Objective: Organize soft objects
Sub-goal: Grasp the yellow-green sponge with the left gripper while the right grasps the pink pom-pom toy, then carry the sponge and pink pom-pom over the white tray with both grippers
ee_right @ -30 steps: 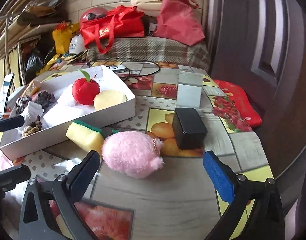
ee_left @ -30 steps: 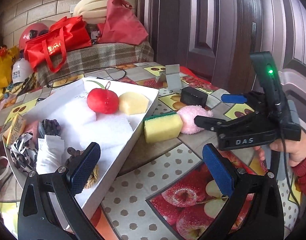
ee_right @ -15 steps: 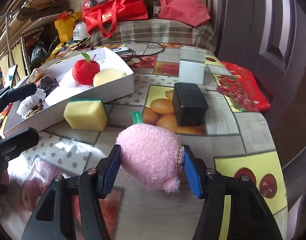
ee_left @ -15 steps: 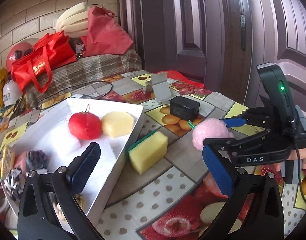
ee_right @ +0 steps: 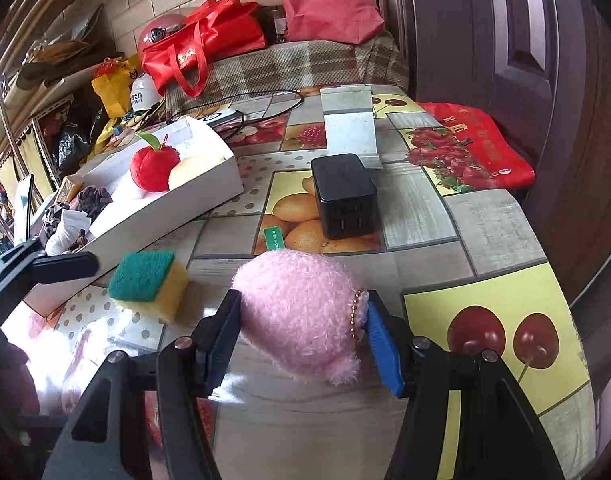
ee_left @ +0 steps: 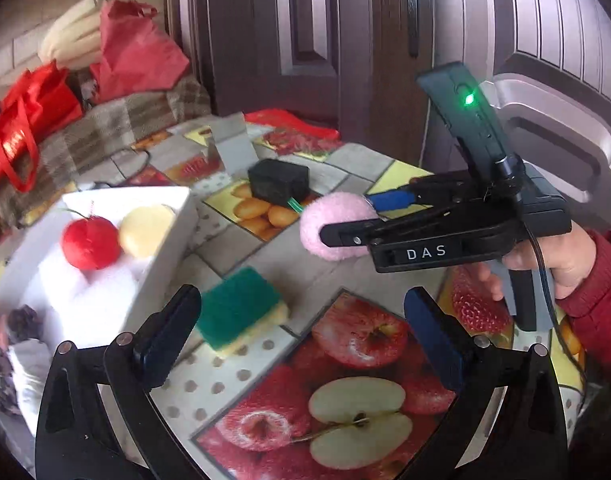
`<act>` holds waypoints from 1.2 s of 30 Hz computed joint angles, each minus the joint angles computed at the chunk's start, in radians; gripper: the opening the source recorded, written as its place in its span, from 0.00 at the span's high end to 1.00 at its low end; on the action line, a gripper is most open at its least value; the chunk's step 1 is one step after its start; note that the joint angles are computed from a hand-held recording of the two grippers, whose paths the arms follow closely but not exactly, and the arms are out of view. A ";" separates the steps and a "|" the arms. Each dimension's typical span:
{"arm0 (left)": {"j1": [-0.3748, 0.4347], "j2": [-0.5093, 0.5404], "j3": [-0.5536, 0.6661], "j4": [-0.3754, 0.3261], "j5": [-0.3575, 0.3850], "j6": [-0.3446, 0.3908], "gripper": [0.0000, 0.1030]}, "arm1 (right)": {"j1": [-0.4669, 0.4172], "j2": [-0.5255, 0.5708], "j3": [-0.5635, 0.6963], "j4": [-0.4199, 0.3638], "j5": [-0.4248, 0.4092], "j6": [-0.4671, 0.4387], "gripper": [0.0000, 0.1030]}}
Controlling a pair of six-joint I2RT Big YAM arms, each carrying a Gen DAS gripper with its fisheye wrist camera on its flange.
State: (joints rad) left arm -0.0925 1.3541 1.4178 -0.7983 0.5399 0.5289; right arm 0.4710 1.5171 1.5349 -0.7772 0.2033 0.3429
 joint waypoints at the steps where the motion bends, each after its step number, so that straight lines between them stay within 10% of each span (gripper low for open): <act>1: 0.003 -0.009 -0.009 0.042 -0.022 0.000 0.01 | -0.002 -0.001 -0.002 0.003 -0.006 0.003 0.41; 7: -0.024 0.120 0.146 -0.151 -0.098 0.122 0.01 | -0.007 -0.002 -0.003 0.006 -0.017 0.009 0.41; 18: -0.098 0.145 0.094 -0.058 -0.344 0.025 0.02 | -0.007 0.000 -0.004 0.005 -0.014 0.005 0.41; 22: -0.077 0.158 0.118 -0.113 -0.259 -0.009 0.42 | -0.007 0.000 -0.004 0.006 -0.011 0.002 0.41; 36: -0.001 -0.057 -0.135 0.289 -0.256 -0.233 0.45 | 0.093 -0.123 -0.170 0.298 0.280 -0.079 0.43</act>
State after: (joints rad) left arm -0.0936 1.2969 1.2824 -0.5093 0.2838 0.2955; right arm 0.5640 1.3941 1.3646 -0.4796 0.4837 0.2640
